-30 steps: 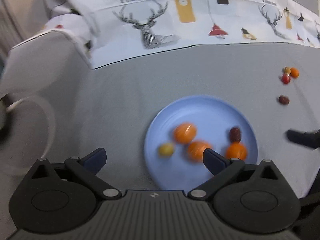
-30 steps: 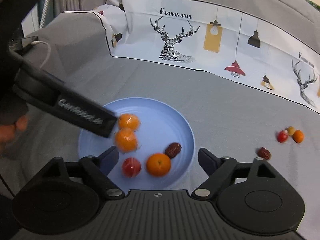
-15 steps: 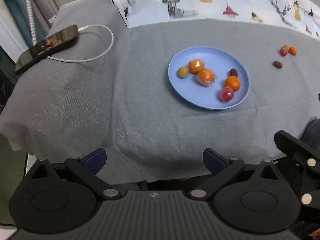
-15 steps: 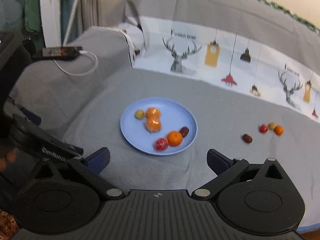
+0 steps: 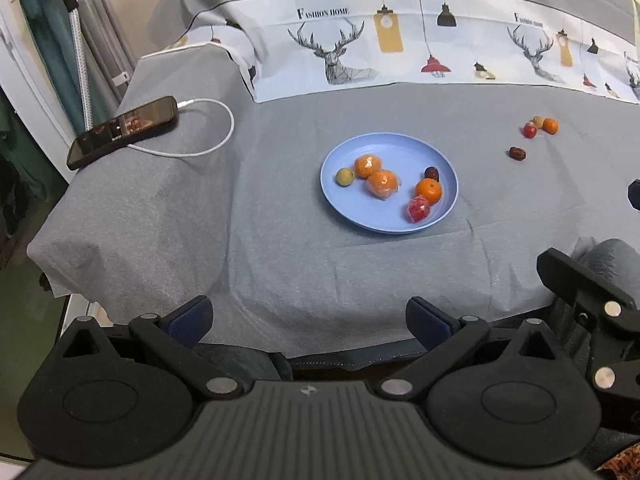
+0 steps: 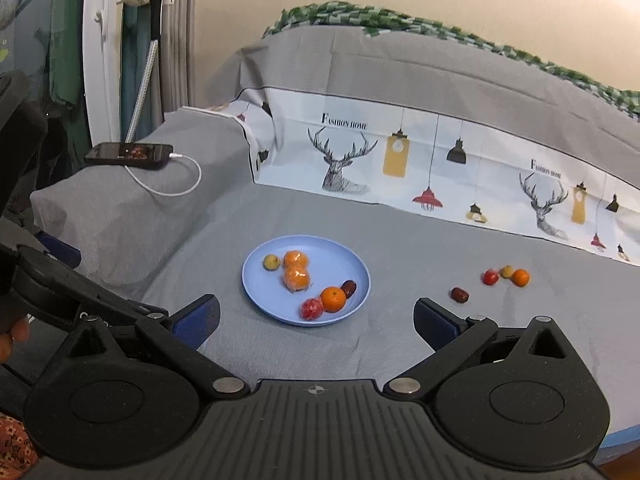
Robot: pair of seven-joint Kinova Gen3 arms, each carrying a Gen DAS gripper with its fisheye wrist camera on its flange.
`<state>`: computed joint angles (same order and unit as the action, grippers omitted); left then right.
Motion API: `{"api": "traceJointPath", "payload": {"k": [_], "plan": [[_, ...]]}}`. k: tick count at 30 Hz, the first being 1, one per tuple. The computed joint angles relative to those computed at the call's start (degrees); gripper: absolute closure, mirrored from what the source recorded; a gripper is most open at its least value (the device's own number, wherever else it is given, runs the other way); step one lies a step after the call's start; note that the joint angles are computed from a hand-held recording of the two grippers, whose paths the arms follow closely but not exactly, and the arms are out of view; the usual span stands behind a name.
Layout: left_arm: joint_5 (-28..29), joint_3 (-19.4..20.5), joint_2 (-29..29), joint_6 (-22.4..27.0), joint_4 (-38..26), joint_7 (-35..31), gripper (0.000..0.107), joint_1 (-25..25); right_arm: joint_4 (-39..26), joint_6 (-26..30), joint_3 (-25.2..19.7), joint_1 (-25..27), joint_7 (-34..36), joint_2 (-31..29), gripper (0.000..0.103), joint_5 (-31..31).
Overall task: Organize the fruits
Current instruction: 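Lift both tools off the plate and move them toward the fruit cluster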
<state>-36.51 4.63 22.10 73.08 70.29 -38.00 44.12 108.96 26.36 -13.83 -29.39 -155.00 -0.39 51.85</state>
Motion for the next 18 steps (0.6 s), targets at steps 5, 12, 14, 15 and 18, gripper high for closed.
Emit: {"api": "traceJointPath", "payload": {"k": [5, 12, 14, 15, 18], "plan": [[-1.2, 0.1, -0.8, -0.1, 0.9, 1.1, 0.005, 0.7, 1.1, -0.2, -0.8, 0.0, -2.3, -1.1, 0.001, 2.2], [-1.0, 0.5, -0.9, -0.6, 1.3, 1.0, 0.005, 0.2, 1.2, 0.2, -1.4, 0.4, -3.1, -1.1, 0.001, 2.4], [-0.9, 0.5, -0.8, -0.7, 1.1, 0.7, 0.005, 0.1, 1.0, 0.5, -1.4, 0.3, -3.0, -1.0, 0.001, 2.1], [-0.8, 0.5, -0.8, -0.7, 1.1, 0.6, 0.005, 0.0, 0.9, 0.7, -1.4, 0.2, -2.9, -0.9, 0.001, 2.0], [-0.6, 0.5, -0.7, -1.0, 1.1, 0.2, 0.005, -0.2, 0.3, 1.2, -1.2, 0.0, -2.5, -0.4, 0.001, 1.4]]}}
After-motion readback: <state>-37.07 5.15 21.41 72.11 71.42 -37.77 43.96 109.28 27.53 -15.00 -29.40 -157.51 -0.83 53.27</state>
